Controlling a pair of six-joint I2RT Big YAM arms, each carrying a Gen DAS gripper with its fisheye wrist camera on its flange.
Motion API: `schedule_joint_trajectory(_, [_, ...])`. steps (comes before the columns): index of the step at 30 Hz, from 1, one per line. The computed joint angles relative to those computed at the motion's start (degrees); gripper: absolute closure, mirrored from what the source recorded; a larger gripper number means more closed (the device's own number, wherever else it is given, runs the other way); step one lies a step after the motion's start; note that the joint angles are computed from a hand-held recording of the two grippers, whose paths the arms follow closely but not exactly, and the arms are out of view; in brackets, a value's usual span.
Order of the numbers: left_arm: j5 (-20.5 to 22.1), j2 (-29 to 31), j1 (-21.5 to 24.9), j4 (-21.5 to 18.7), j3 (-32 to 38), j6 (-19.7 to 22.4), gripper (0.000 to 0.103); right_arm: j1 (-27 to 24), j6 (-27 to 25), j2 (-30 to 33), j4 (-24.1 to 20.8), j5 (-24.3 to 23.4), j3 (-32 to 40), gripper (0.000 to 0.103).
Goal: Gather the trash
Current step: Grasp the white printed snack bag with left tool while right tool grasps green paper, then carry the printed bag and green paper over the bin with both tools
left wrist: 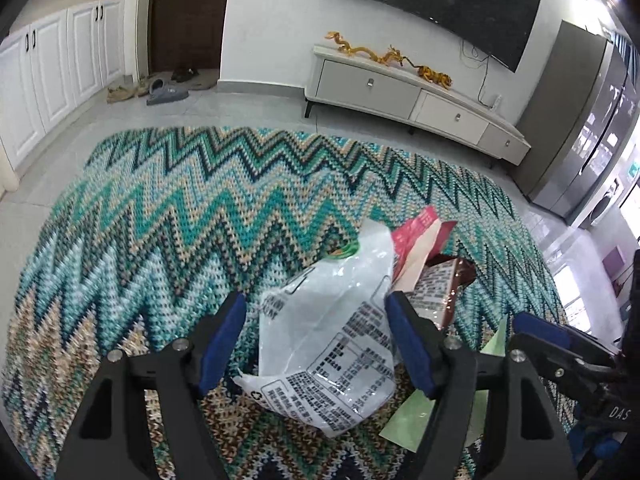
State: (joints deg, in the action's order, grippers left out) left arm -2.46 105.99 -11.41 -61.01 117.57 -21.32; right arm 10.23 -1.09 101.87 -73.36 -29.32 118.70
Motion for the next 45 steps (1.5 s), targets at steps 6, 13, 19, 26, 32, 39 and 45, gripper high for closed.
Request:
schedule_joint_trajectory(6, [2.9,-1.8,0.4,2.5,-4.2,-1.3,0.032,0.5,-1.0,1.4,-1.9,-3.5,0.9,0.044])
schedule_joint_trajectory(13, [2.6,-4.2,0.0,4.3,-7.9,-1.9,0.048,0.6,-3.2,-1.4,-2.0,-7.1,-3.4,0.071])
schedule_joint_trajectory(19, [2.3,-6.8,-0.4,5.4,-10.7,-2.4,0.067,-0.7,-4.1,-4.1,-1.4,-8.7,-6.8,0.083])
schedule_joint_trajectory(26, [0.3,-12.4,-1.7,7.3,-16.0,-2.5,0.070,-1.6,-4.9,-8.2,0.8,-9.0,-10.4,0.086])
schedule_joint_trajectory(32, [-1.6,-16.6,-2.4,7.6,-18.5,-2.9,0.070,-2.8,-4.2,-11.7,2.6,-9.9,-12.3,0.086])
schedule_joint_trajectory(39, [-4.8,-21.4,-4.1,8.0,-21.6,-2.8,0.070,-4.0,-2.2,-15.6,4.1,-9.3,-14.3,0.086])
schedule_joint_trajectory(45, [-8.9,-23.2,-6.6,7.4,-21.6,-2.8,0.070,-5.4,-1.2,-18.8,5.3,-8.3,-16.3,0.086])
